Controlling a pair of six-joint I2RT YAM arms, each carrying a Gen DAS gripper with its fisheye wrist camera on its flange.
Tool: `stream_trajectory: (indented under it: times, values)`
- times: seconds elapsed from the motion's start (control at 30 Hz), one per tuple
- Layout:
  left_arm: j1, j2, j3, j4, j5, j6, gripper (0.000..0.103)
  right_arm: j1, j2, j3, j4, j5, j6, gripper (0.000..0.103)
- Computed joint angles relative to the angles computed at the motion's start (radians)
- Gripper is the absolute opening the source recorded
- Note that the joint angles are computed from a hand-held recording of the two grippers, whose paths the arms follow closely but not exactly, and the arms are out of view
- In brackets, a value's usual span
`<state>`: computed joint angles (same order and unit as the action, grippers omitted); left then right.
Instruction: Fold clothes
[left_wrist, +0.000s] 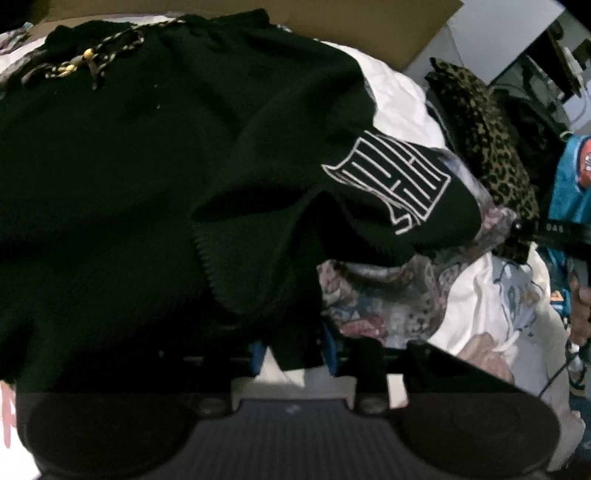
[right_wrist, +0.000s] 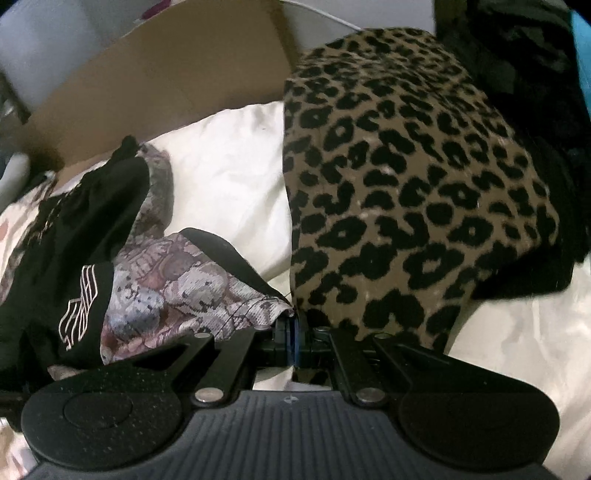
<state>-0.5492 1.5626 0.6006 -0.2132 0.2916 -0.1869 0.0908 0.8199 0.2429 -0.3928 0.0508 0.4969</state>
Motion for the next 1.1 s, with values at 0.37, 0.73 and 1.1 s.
stream_trajectory:
  times: [0.37,0.73,1.1]
  values:
    - [0.032,-0.197,0.091,-0.313,0.04,-0.033,0.005,0.067,-0.179,0.096,-0.218,0.056,0.078,0.0]
    - [0.14,-0.432,0.168,-0.628,0.118,-0.013,0.005,0.253,-0.255,0.275,-0.435,0.152,0.186,0.0]
    - [0.327,-0.468,0.266,-0.877,0.27,0.192,0.005,0.338,-0.241,0.481,-0.667,0.178,0.263,0.0]
